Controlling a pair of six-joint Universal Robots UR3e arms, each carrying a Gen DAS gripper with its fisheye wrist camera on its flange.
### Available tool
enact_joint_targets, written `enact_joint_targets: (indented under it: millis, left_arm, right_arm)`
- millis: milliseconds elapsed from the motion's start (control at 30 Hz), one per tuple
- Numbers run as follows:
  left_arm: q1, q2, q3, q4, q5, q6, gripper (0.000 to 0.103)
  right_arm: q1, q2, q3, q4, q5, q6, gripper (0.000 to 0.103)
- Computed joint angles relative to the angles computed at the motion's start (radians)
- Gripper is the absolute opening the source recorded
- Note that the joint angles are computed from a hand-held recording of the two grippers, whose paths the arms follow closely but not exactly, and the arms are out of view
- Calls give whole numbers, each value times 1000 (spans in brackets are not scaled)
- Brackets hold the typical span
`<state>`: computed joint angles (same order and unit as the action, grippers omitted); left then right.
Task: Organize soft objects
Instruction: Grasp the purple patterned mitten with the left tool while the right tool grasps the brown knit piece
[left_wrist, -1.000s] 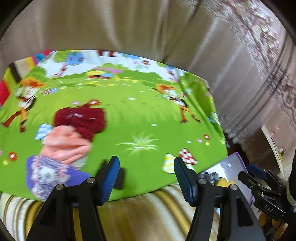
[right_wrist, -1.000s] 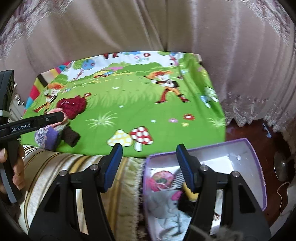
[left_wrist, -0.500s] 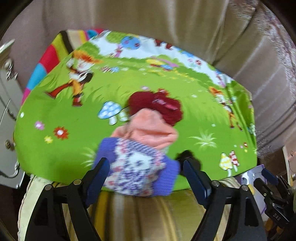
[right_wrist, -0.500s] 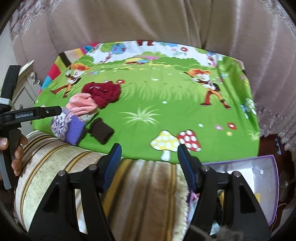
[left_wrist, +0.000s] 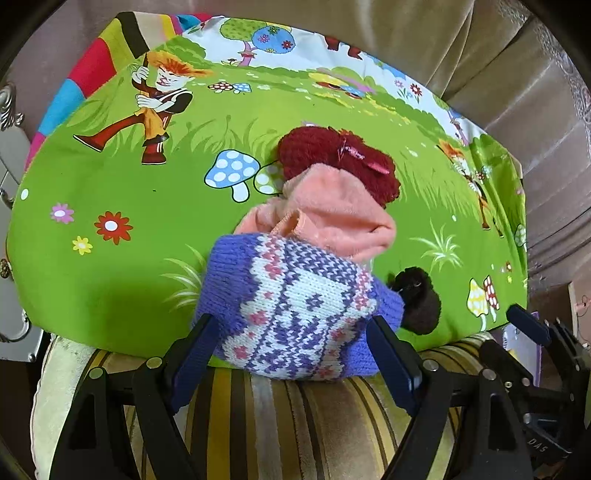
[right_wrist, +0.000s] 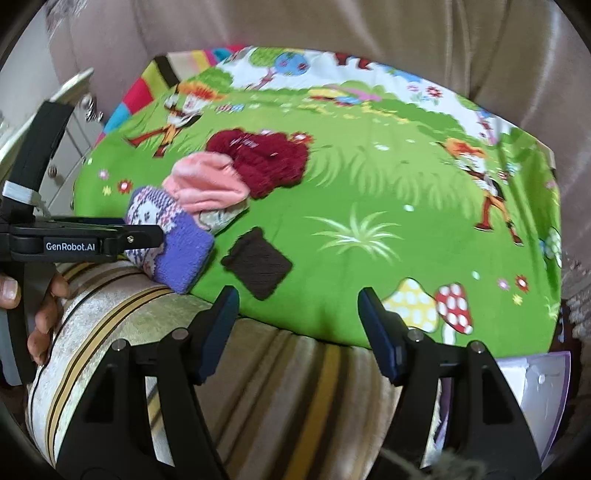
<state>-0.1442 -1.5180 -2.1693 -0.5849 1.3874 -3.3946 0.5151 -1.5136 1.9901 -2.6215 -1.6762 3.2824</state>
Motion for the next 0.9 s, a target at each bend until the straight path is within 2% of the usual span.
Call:
enact_joint_targets:
  millis: [133,200,267,567,900]
  left_arm:
    - [-50,-40,29,6,61,11,81]
    - [-72,-52,39,11,99,8,67]
    - [-81,-51,36,21,117,2,46]
    - [-28,0,-36,84,44,29,15]
    - [112,145,-192,177,-143,37,11]
  right_arm:
    - [20,88,-69,22,2,-20,71]
    - [27,129,-99,27,2,-26,71]
    - [29,159,-124,33,4,-28,71]
    - [35,271,-237,80,6,-43,71]
    - [33,349,-327,123,18,-55,71]
